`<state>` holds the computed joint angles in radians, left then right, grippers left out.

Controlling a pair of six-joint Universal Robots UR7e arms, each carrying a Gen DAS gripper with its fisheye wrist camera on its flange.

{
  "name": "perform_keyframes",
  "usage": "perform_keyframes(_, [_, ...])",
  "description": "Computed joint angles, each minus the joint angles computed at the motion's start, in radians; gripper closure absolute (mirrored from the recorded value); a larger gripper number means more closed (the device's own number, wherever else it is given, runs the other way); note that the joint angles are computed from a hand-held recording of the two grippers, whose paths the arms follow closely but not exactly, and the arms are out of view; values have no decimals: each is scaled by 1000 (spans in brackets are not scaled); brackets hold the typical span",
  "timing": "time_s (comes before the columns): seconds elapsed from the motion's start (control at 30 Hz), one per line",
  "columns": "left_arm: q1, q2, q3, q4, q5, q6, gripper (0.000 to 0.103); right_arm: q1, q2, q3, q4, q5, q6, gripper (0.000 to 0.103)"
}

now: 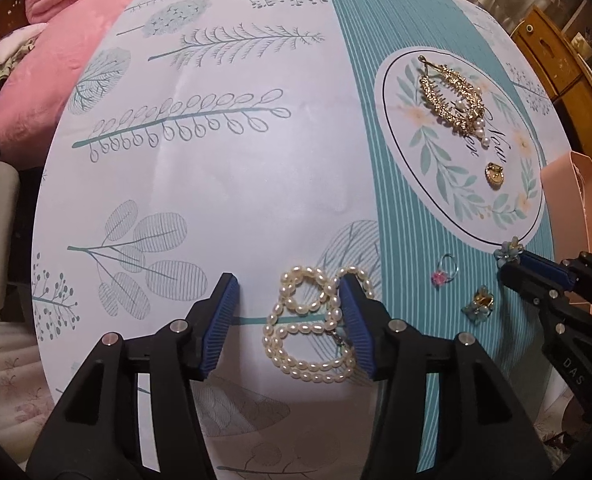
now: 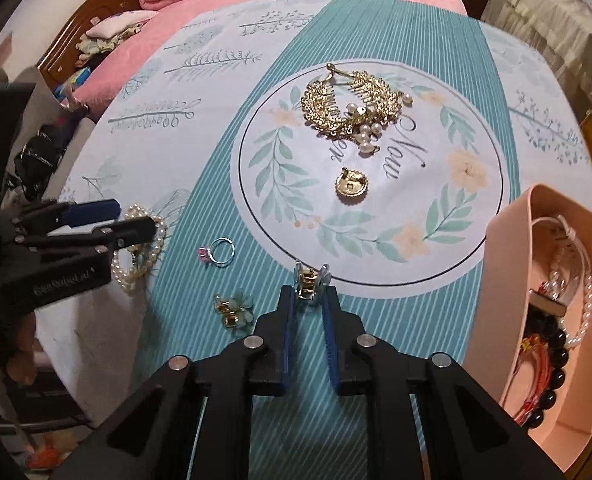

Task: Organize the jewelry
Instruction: 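Grasp the pearl necklace with the left tool while the right tool grasps the gold clip earring, then carry the pearl necklace with the left tool while the right tool carries the earring toward the tray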

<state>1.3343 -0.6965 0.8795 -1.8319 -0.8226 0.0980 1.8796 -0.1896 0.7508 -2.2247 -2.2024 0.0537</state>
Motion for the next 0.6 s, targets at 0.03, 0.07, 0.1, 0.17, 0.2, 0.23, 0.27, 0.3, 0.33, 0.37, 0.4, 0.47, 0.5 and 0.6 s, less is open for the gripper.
perform_keyframes(0.03, [0, 1, -1, 0, 0, 6, 53, 1, -2, 7, -9, -4, -10, 90])
perform_keyframes(0.07, [1, -1, 1, -6, -2, 13, 56, 1, -3, 11, -14, -6, -17, 90])
perform_keyframes(0.1, [1, -4, 6, -13, -3, 20, 64, 1, -8, 19, -18, -3, -18, 90])
perform_keyframes(0.17, [1, -6, 9, -27, -5, 40, 79, 0, -18, 35, -32, 12, -18, 90])
perform_keyframes(0.2, [0, -10, 17, -32, -6, 44, 83, 0, -23, 43, -39, 17, -19, 90])
perform_keyframes(0.23, [-1, -12, 21, -33, -7, 43, 83, 1, -25, 48, -43, 20, -21, 90])
perform_keyframes(0.27, [0, -12, 18, -32, -9, 43, 85, 2, -25, 48, -45, 21, -20, 90])
perform_keyframes(0.3, [0, -15, 19, -30, -14, 39, 86, 3, -28, 51, -49, 24, -21, 90])
perform_keyframes(0.33, [2, -14, 11, -22, -23, 31, 86, 5, -32, 56, -54, 29, -22, 90])
perform_keyframes(0.37, [3, -16, 7, -18, -33, 25, 88, 6, -35, 61, -59, 33, -23, 90])
perform_keyframes(0.4, [4, -19, 7, -22, -42, 26, 93, 7, -40, 67, -67, 38, -24, 90])
perform_keyframes(0.47, [3, -25, 6, -24, -56, 29, 100, 11, -49, 77, -78, 47, -29, 90])
perform_keyframes(0.5, [2, -27, 7, -23, -62, 27, 100, 13, -53, 82, -85, 49, -32, 90])
perform_keyframes(0.6, [-4, -41, 24, -36, -69, 32, 100, 19, -65, 97, -102, 54, -37, 90])
